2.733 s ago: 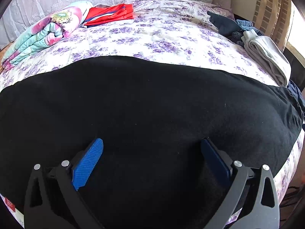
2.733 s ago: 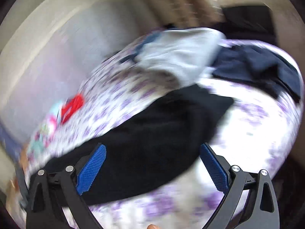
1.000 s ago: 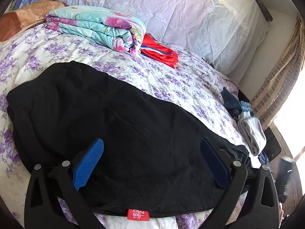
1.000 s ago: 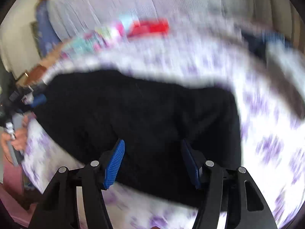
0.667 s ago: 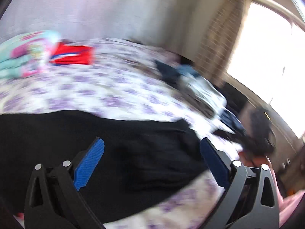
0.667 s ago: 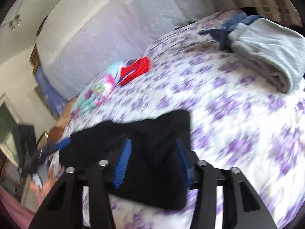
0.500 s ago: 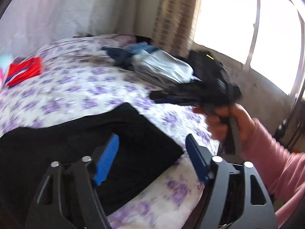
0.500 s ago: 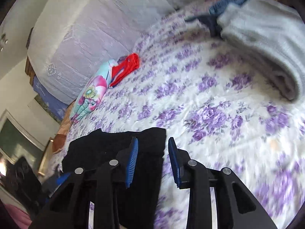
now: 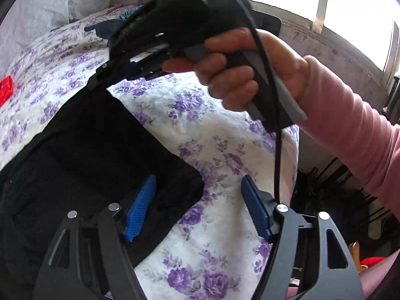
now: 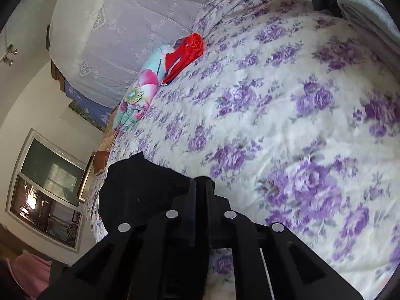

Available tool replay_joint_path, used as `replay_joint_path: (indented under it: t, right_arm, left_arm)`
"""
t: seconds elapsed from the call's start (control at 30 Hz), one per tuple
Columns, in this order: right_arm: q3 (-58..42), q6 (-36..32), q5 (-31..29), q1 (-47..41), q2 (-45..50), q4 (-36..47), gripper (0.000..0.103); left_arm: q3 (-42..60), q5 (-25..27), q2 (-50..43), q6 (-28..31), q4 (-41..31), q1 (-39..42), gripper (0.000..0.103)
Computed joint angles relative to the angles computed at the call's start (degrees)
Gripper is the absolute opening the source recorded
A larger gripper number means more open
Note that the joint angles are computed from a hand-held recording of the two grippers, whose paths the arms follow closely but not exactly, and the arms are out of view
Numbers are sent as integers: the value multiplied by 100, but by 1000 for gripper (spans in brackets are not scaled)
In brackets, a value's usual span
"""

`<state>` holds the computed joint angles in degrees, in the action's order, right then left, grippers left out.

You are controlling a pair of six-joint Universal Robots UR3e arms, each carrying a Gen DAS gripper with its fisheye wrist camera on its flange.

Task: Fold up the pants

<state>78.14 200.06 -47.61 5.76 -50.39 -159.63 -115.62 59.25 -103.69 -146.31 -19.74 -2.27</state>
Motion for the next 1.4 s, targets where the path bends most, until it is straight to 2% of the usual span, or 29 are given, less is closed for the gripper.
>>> replay_joint_path:
  t: [0.03,0.1,0.17,0.2,0.3,0.37,0.4,0.43,0.47,0.53,0.63,0.7,0.77,0.83,0.9,0.93,0.97,1.03,1.07,1.1,1.13,1.17,1.2,1.23,1.27,1.3,1.33,1.37,1.4]
  right_arm:
    - [-59,40,-116,-15,88,-35,3]
    - [-67,-110,-564,-17,40,507,0]
    - [315,-23,-324,-87,-153,128,0]
    - [587,-8,-217,-91,-357,-205,4]
    - [1111,-35,384,-46,-801,-904,4]
    - [1076,-238,530,43,-852,-529,4]
    - [925,-463,155,148,-877,151,3]
    - [682,-526,-588,300,-857,774,3]
    - [585,-488,-1122,403,-822,974,0]
    - [892,-180,-1195,400,-949,552,0]
    - [1143,-333,-1358,796,-1356,22,15]
    - [1238,-346,-1201,1028,-1453,-206,34]
    - [1348,-253,-957,1163,-1361,-419,34]
    - [1185,-85,-1271,1389,-1078,-200,35]
    - [1353,190,-1367,1412,-968,-537,30]
    - [1245,256,-1456,1447,-1077,-286,30]
    - [1207,327,-1682,1524,-1225,-177,34]
    - [1347,437,-2063,1730,-1442,-736,46]
    - [1469,459,-2089,1814,-1500,-1137,49]
    - [1581,537,-2080,1873,-1505,-1432,52]
    - [1666,620,-2174,1946,-1447,-1587,61]
    - [1676,714,-2489,2054,-1346,-1425,67]
    - [1624,853,-2823,2164,-1120,-1246,66]
    - [1654,929,-3012,2259,-960,-1547,64]
    - [1753,1003,-3233,2376,-1009,-1795,65]
    - [1681,1110,-3394,2461,-1104,-1564,67]
    - [1625,1249,-3532,2540,-1213,-1403,71]
    - [1602,1413,-3592,2601,-1301,-1373,88]
    - [1542,1582,-3670,2694,-1331,-1410,98]
  left_arm:
    - [-40,76,1,27,76,-47,71]
    - [-86,211,-10,72,202,-133,74]
    - [-101,230,10,90,228,-168,76]
    - [-135,142,22,109,250,-125,76]
    - [-214,-346,158,145,87,150,77]
    - [-61,-317,90,93,-92,123,77]
    - [-12,-123,41,48,-56,13,77]
    - [-48,61,20,35,126,-98,79]
    - [-88,188,6,44,275,-183,79]
    - [-297,393,104,66,630,-281,79]
    - [-769,-247,953,311,243,327,79]
    - [-1143,-634,1562,320,325,908,82]
    - [-1365,-660,1857,86,638,1420,88]
    - [-1210,-459,1686,-194,520,1809,89]
    - [-618,-165,1024,-345,-318,2026,89]
    - [-488,-4,783,-477,-494,2069,86]
    - [-598,-74,782,-334,-371,2159,85]
    - [-1066,-475,1376,-134,-196,2470,85]
    - [-1256,-844,1647,-71,-158,2715,86]
    - [-1505,-1168,1896,-161,46,2992,91]
    - [-1514,-1153,1905,-199,96,3029,96]
    - [-1529,-1034,1799,-105,135,3040,96]
    - [-1304,-545,1452,-366,110,2817,96]
    - [-1083,-156,1064,-576,22,2658,95]
    - [-990,-143,916,-668,-234,2704,95]
    - [-1137,-507,1008,-379,-171,2932,95]
    - [-1206,-557,1334,-569,-278,3042,95]
    - [-1304,-770,1604,-516,-343,3244,95]
    - [-1426,-1011,2090,-409,-567,3593,95]
